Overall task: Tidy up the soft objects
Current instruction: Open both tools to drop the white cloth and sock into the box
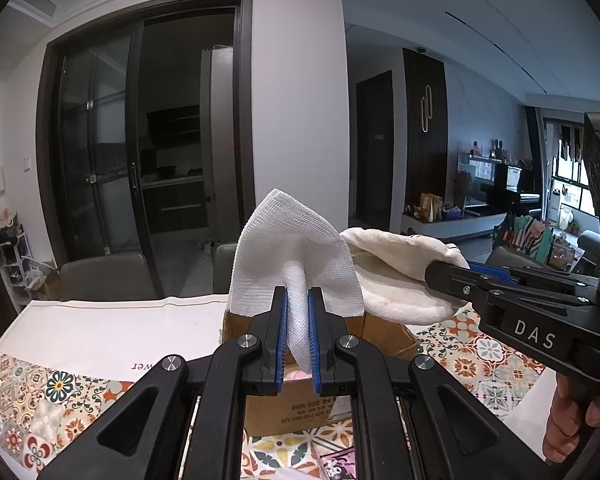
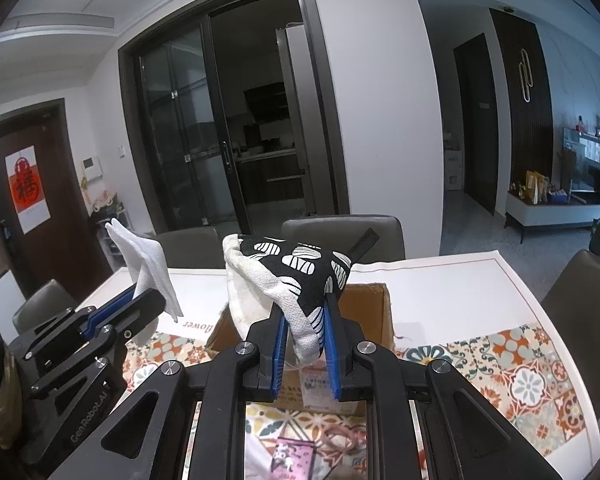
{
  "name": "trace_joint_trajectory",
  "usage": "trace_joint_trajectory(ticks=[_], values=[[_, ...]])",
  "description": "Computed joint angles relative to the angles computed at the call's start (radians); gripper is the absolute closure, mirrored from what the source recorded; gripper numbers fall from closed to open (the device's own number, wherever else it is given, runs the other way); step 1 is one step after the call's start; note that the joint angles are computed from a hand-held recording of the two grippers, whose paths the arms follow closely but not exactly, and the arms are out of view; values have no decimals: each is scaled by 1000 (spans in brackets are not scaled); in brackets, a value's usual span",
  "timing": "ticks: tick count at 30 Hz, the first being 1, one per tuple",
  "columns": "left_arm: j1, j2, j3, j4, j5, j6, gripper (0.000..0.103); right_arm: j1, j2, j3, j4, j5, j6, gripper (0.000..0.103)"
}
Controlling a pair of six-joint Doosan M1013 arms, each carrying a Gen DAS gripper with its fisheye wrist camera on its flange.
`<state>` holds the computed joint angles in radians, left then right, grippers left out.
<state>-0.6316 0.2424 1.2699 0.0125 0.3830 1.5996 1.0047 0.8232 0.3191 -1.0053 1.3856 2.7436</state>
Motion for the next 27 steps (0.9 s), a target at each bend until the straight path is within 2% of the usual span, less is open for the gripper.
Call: trace_joint_trajectory(ticks=[13, 17, 20, 23, 25, 27], values=[[8, 88, -97, -22, 81, 19, 91, -38, 38, -50, 59, 14, -35, 85], [11, 117, -132, -14, 112, 13, 91, -53, 61, -87, 88, 25, -59, 85], [13, 135, -152, -19, 135, 20, 91, -64, 97, -155, 113, 50, -95, 85], [13, 155, -174, -10, 161, 16, 91, -75, 102, -159, 140, 56, -101, 85], [12, 169, -192, -12, 183, 16, 91, -84, 129, -211, 164, 78, -127, 85], [15, 181, -204, -19, 203, 21, 91, -91, 125, -195, 181, 76, -124, 85]])
